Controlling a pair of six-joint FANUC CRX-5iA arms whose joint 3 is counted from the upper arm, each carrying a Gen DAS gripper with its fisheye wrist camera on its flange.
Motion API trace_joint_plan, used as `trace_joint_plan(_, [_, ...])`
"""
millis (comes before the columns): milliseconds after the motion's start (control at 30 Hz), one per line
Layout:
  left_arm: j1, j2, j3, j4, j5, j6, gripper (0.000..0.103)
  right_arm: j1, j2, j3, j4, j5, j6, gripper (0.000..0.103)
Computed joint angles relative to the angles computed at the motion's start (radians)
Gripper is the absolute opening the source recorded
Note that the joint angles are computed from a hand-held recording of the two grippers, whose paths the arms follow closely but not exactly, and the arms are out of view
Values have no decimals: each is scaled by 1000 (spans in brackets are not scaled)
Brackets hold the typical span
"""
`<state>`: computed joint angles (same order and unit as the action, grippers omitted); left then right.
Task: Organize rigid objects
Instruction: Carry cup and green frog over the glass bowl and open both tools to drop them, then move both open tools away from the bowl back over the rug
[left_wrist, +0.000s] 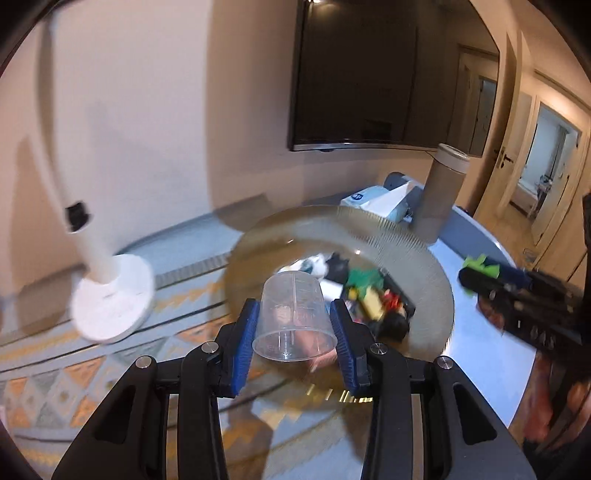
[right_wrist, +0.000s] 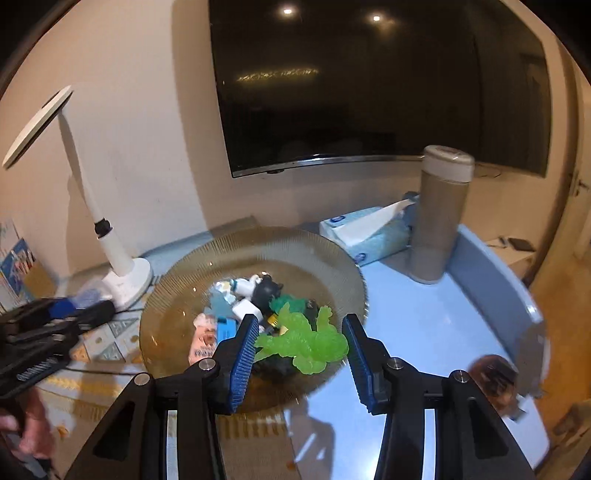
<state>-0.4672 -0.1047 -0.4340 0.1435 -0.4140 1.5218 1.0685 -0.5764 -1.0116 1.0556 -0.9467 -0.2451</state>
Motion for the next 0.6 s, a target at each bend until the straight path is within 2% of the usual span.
trace_joint_plan(100, [-11, 61, 38, 22, 26, 4, 37, -99, 55, 17, 48, 108, 22, 46])
trace_joint_plan(133, [-13, 70, 45, 15, 39, 19, 39, -115, 61, 19, 57, 133, 31, 51])
trace_joint_plan(167, [-14, 74, 54, -6, 43, 46, 57, -134, 69, 25, 63, 161, 47, 58])
trace_joint_plan(200, [-12, 77, 69, -32, 30, 81, 70, -136, 76, 27, 80, 150, 28, 71])
trace_joint_plan(233, [-7, 65, 56, -13, 35, 65, 87, -143, 69, 15, 109, 143, -4, 77])
trace_joint_plan(267, [1, 40, 17, 37, 74, 12, 87, -141, 60, 6, 127, 141, -23, 77])
trace_joint_plan(300, [5, 18, -3, 34, 94, 5, 87, -141, 44, -5, 132, 151, -31, 77])
trace_joint_plan(367, [10, -22, 4, -89, 69, 103, 87, -125, 27, -13, 124, 145, -41, 77])
trace_joint_plan(433, [25, -56, -3, -112, 54, 117, 87, -84, 14, -15, 111, 124, -51, 77])
trace_joint_plan(467, [34, -72, -8, -102, 42, 108, 87, -70, 13, -14, 106, 118, -55, 77])
trace_joint_plan(533, [67, -135, -62, -2, 45, 8, 87, -22, 18, -3, 87, 92, -60, 77])
trace_joint_plan(600, [87, -198, -90, 1, 38, -6, 87, 20, 20, 5, 84, 86, -69, 78])
